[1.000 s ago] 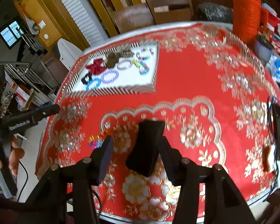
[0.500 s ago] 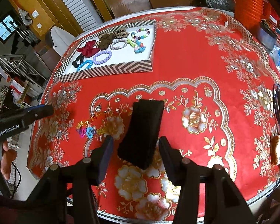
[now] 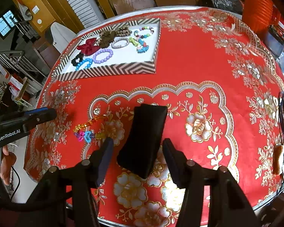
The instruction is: Organize jewelry
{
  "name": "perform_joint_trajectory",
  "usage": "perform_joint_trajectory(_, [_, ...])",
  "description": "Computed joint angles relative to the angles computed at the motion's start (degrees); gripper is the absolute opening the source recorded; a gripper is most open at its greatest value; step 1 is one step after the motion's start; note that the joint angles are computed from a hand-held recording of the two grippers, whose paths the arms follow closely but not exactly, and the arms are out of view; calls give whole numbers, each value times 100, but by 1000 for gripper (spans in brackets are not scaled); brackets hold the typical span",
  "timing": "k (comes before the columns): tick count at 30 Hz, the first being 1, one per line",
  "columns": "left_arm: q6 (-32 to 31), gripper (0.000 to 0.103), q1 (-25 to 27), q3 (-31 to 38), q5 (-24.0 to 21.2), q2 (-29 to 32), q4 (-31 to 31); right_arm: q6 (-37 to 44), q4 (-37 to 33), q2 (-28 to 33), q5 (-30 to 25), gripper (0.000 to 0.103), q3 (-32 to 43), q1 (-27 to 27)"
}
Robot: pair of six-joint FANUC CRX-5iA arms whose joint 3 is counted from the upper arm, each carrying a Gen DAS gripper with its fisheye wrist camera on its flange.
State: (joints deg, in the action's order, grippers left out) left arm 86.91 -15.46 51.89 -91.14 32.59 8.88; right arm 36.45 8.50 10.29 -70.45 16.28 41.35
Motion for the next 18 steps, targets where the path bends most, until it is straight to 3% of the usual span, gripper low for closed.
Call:
perform_joint_trajectory(9, [-1,16,13,46,-192,139,71,21,-156,81,-31,57,38,-78])
perform_joint_trajectory(18, [-345,17,168,-220,-418,335,894,17,-280,229,-48,57,113,-161])
